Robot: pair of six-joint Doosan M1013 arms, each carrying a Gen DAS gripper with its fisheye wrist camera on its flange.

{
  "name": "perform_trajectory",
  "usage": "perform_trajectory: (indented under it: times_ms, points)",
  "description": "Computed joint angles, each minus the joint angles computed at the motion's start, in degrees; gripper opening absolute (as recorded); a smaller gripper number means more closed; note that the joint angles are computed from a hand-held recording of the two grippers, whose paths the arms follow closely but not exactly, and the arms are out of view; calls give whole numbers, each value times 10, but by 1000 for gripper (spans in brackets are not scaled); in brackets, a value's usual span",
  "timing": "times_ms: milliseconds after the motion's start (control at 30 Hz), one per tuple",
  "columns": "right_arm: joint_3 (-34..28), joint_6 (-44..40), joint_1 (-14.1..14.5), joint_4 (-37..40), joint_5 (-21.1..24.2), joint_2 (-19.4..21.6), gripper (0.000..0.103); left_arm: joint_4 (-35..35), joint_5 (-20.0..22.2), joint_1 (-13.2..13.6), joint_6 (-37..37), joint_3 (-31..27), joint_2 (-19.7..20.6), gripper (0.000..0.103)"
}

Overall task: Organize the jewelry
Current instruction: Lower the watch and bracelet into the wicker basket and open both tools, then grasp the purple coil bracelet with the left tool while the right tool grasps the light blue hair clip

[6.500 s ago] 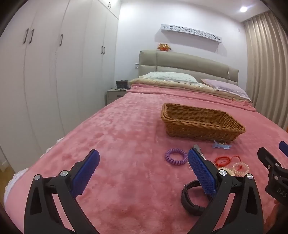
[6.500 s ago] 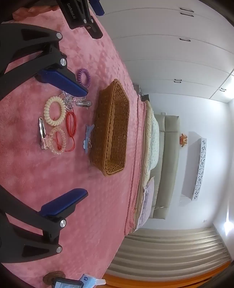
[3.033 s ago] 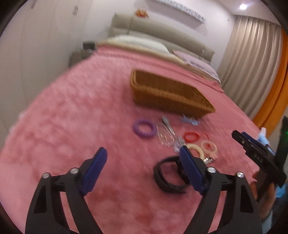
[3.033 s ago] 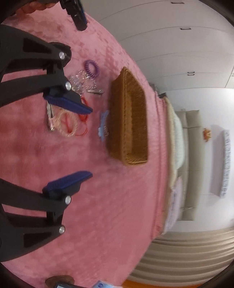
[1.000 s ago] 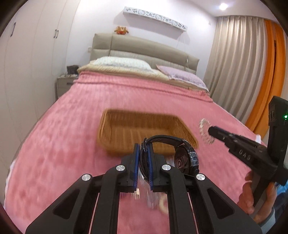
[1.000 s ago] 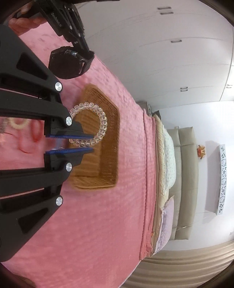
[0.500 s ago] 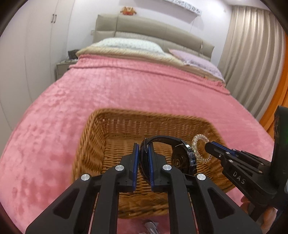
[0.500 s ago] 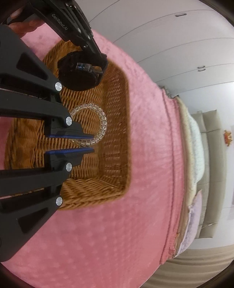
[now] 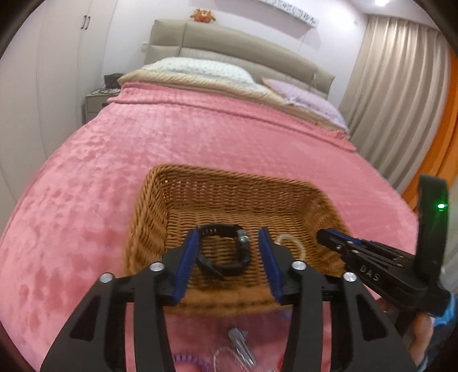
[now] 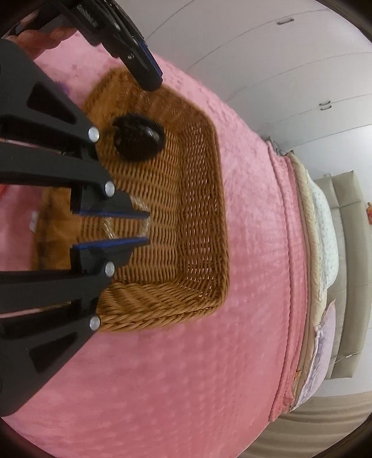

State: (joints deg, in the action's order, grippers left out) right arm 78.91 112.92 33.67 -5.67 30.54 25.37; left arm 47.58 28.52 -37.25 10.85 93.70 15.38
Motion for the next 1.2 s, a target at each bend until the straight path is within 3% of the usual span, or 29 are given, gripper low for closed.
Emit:
perform_trajectory:
  times_ms: [67,133,300,433,567,733,933,1200]
  points:
    - [18,6,5,-11,-17,-17,37,28,-16,-5,-31,19,-17,53]
    - [43,13,12,-26,-42,-38,45,76,-26,-14,-79,42,-39,61]
    - [92,29,27,-64,-75,-78,45,150,-9,-39,-156,90,-84,64]
    - [125,46,34,-81,-86,-98,45,159,-1,-49,-177,118,-102,64]
    - [148,79,36,-111,-91,-101,45,130,-3,-50,-161,136,-102,64]
    - [148,65,23,-81,-73,-83,45,31,-13,-31,-86,136,-78,62]
    - [119,-68,-3,71,-36,-51,45,-133,-22,-3,52,125,-52,53]
    - [77,-144,-7,126,3,-18,44,-128,-20,-2,58,126,-48,53]
